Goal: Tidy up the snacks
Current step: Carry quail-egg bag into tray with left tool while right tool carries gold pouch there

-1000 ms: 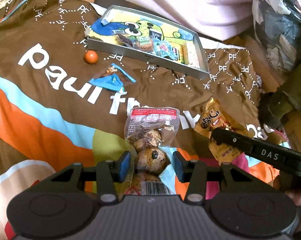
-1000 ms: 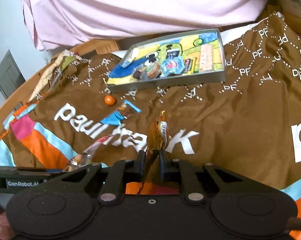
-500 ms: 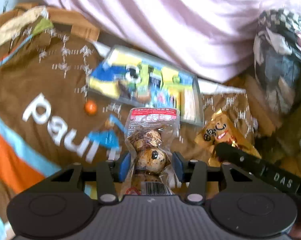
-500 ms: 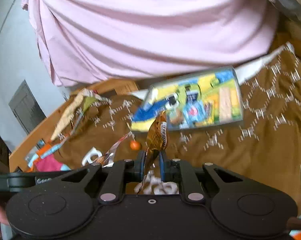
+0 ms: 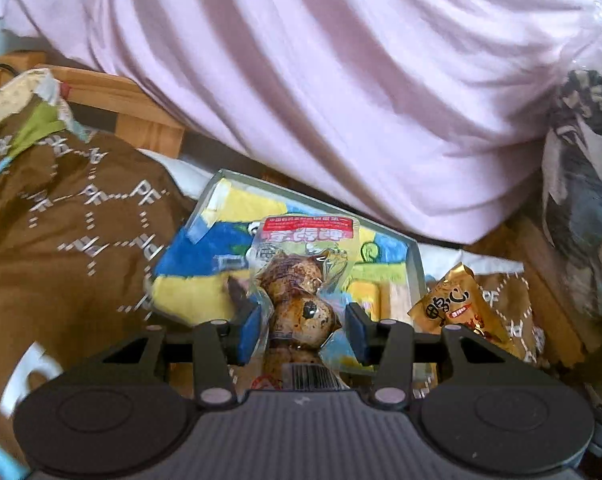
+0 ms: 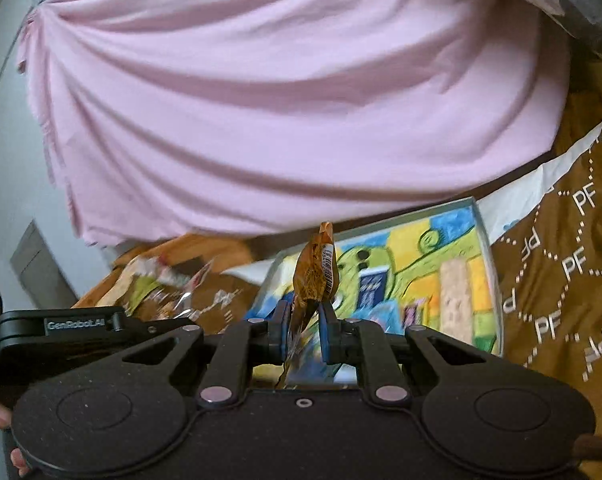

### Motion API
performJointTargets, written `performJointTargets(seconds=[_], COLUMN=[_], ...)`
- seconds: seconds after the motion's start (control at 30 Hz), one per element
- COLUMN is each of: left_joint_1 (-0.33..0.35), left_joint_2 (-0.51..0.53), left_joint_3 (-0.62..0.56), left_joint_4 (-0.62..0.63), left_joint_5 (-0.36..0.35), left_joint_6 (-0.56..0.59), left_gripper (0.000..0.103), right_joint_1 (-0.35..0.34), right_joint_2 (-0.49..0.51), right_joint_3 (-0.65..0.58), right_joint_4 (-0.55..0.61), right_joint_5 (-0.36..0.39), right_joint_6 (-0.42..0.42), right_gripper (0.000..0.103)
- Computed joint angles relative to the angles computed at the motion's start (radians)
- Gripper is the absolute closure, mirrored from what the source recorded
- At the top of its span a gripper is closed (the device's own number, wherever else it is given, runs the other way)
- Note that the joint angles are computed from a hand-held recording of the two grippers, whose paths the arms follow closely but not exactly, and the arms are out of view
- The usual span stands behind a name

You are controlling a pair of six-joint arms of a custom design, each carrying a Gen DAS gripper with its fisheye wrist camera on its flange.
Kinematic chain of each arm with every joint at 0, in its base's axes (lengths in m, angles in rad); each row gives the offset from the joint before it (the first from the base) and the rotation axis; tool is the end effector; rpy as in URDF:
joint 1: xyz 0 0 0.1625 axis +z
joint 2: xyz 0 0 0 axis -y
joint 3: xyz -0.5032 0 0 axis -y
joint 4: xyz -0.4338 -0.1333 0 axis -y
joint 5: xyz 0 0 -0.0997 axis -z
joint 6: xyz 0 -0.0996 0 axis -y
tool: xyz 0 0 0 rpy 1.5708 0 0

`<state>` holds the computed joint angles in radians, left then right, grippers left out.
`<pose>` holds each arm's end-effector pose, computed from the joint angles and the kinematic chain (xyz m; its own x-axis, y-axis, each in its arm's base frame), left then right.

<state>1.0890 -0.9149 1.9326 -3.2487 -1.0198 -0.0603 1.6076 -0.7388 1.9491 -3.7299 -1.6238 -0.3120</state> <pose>-0.1441 -0.6757 0.1863 -0.9242 0.0679 -0.3758 0.3109 0.7053 -0.6371 0.1524 -0.6588 0.1185 -0.9447 -0.1728 0.2789 -0.3272 0.5561 -0.7640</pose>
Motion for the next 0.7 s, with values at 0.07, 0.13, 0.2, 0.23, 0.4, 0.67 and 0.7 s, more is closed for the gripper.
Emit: performJointTargets(seconds=[0.07,0.13,0.2,0.23,0.4,0.67,0.7], left_joint_1=[0.021,0.038,0.050,0.055,0.072,0.074,0.075], left_joint_2=[0.038,0.075,0.114,0.131,0.213,0.307,0.314], left_joint_3=[-0.046,-0.088,-0.130,-0.148,-0.232,-0.317,-0.322], left_joint_4=[-0.002,0.002,0.011,0.014,0.034,0.038,0.038], left_joint_5=[-0.020,-0.030,-0.029,-0.029,-0.012,0.061,0.063], left_joint_6=[0.026,0.047,0.061,0.067,0.083,0.156,0.164], left_gripper=[0.053,0.053,0.053,0.053,0.053,0.053,0.053], right_joint_1=[-0.014,-0.027,-0.031,-0.036,-0.060,-0.084,-0.084], right_joint_2=[0.030,0.055,0.074,0.082,0.102,0.110,0.113], right_joint_3=[-0.049,-0.094,-0.127,-0.141,-0.175,-0.188,-0.190], right_joint_4=[0.013,0.041,0.062,0.075,0.120,0.174,0.179], right_joint_5=[0.007,0.010,0.000,-0.001,-0.018,-0.036,-0.038], right_joint_6=[0.010,0.014,0.011,0.012,0.017,0.026,0.022], right_gripper=[0.088,0.088,0.088,0.088,0.088,0.088,0.088])
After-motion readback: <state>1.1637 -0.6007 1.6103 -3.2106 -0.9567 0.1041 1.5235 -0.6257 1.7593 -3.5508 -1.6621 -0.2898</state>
